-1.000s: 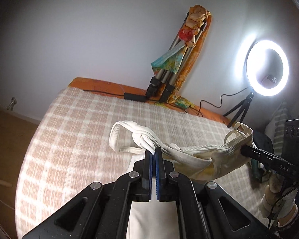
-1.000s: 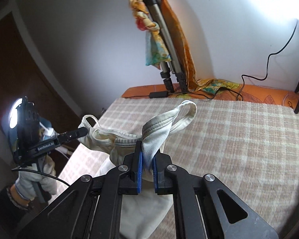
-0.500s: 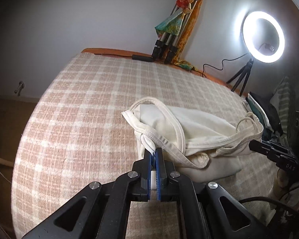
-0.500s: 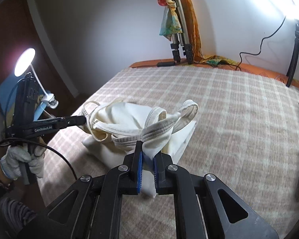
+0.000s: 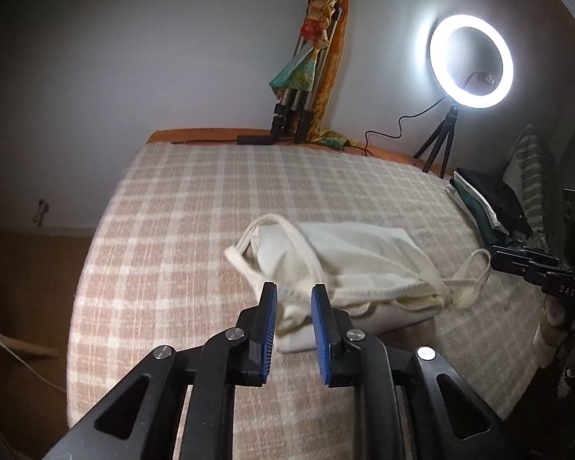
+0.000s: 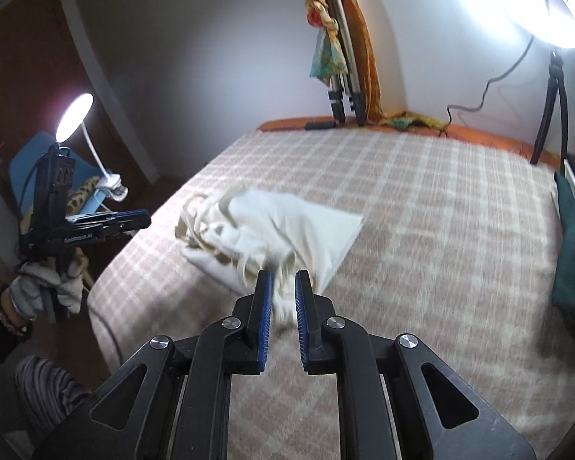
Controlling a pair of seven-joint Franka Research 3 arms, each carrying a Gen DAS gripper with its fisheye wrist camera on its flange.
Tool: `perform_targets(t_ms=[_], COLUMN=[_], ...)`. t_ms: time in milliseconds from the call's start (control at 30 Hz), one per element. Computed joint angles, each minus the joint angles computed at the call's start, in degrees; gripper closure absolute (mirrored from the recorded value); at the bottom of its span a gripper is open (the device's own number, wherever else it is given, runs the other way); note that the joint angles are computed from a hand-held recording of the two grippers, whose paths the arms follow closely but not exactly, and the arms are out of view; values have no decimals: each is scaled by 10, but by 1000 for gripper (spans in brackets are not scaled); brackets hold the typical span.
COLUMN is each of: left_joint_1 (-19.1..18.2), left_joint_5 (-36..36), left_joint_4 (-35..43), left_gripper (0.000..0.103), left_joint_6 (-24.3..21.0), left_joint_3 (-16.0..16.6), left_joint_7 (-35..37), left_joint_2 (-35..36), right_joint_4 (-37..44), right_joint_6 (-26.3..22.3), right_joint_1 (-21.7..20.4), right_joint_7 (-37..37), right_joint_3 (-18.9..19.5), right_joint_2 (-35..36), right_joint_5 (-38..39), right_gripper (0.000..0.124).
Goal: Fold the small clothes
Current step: 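Fold the straps down over the folded hem with both tools and release, then position both open tools at opposite edges of the folded camisole bundle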
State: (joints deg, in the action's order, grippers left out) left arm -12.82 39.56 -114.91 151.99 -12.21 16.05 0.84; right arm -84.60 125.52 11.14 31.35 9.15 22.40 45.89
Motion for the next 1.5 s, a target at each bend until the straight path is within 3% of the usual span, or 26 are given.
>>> perform_targets(t_ms=[167, 267, 400, 533, 767, 833, 900, 1000, 1167, 1367, 1500], left_joint_1=[-1, -2, 0, -7, -26, -22, -16, -3, 15, 29, 14], left_joint_5=[-53, -97, -173, -212, -187, -158, -114, -77, -63, -162, -145], left_joint_4=[105, 136, 122, 44, -45, -55, -54, -42, -18, -42, -27], left_gripper=[83, 83, 83, 83, 83, 79, 74, 66, 56, 54, 56], left_joint_6=[-40, -54, -62, -44, -16, -3, 1, 16, 22, 129, 109], left_joint_3=[6, 10, 2, -5, -8, -6, -4, 2, 17, 19, 26], left_joint_7=[110, 159, 218, 227, 166, 129, 82, 46, -9, 5, -4], left_joint_2=[87, 123, 131, 89, 12, -4, -11, -7, 25, 56, 68], right_joint_4=[60, 118, 138, 112, 77, 70, 67, 76, 164, 310, 414], right_joint_6=[8, -29, -45, -61, -81, -77, -67, -51, -64, -113, -153], right_joint_1=[43, 64, 75, 56, 28, 21, 14, 18, 30, 29, 19], right_joint_7=[36, 84, 118, 103, 84, 84, 85, 107, 200, 300, 347], right_joint_3=[2, -1, -5, 2, -1, 0, 1, -5, -9, 2, 23], right_joint_2=[40, 88, 114, 100, 75, 68, 65, 74, 141, 246, 315], right_joint_5=[-67, -119, -164, -162, -141, -123, -102, -102, -120, -132, -121], right_gripper=[113, 113, 113, 113, 113, 107, 88, 87, 86, 77, 77])
